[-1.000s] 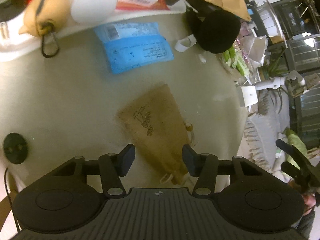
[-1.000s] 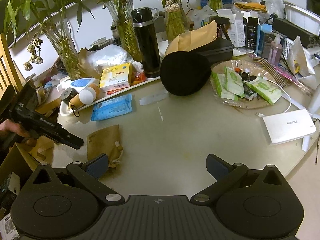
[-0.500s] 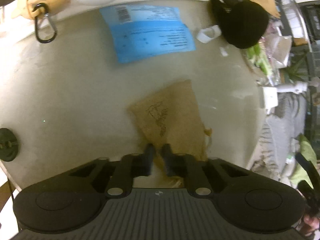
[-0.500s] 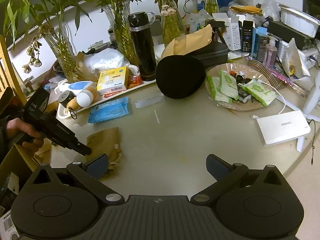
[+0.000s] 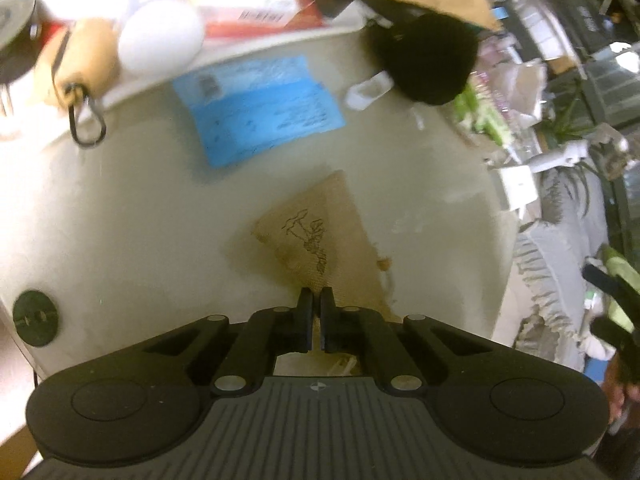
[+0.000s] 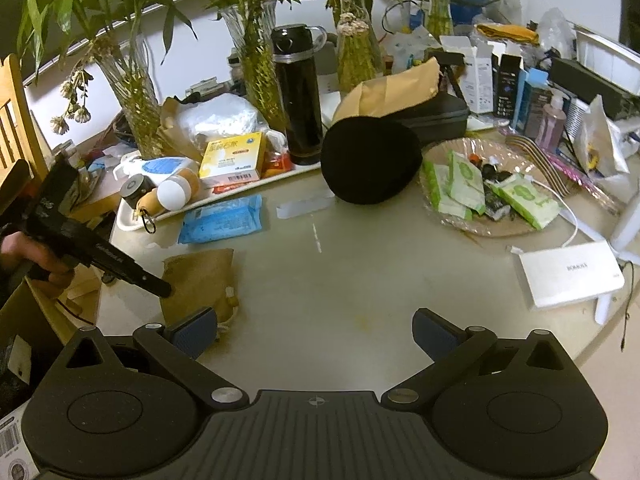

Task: Organize soft objects
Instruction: 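Lift the burlap pouch off the table with the left gripper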

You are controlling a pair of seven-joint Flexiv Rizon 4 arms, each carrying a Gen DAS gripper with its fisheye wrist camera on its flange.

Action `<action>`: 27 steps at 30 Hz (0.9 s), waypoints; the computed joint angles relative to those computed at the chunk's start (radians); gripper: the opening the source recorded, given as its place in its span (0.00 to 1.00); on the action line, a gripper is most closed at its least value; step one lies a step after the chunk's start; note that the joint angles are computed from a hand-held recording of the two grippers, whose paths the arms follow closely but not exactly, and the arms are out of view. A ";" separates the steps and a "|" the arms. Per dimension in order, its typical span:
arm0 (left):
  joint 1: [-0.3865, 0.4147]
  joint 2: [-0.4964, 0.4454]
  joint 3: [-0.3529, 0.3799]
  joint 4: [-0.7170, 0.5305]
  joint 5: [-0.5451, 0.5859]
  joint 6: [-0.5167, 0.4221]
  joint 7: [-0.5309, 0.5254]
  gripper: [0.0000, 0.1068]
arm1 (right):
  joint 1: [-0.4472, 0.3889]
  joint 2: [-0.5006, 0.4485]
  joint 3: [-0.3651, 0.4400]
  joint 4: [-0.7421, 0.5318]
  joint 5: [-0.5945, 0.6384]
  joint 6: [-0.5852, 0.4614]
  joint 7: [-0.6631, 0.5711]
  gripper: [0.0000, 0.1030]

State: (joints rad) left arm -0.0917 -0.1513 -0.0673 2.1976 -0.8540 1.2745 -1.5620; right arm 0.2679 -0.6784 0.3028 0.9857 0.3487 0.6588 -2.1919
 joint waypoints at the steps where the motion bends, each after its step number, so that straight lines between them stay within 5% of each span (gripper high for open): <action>1: -0.004 0.007 0.001 0.005 0.011 0.018 0.006 0.03 | 0.001 -0.007 0.002 -0.011 0.002 -0.003 -0.002 1.00; 14: -0.036 0.098 0.060 0.038 0.440 0.177 -0.157 0.03 | 0.052 -0.115 0.024 -0.195 0.012 -0.085 -0.081 1.00; 22: -0.005 0.167 0.091 0.020 0.777 0.156 -0.398 0.03 | 0.120 -0.218 0.007 -0.376 -0.010 -0.196 -0.122 1.00; 27: 0.030 0.221 0.086 0.036 0.883 0.147 -0.510 0.03 | 0.173 -0.291 -0.018 -0.519 -0.033 -0.304 -0.139 1.00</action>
State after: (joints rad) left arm -0.0614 0.0698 0.0184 2.2338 0.0287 1.4213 -2.0718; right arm 0.4407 -0.9691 0.2850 0.4667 0.3160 0.3548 -2.3312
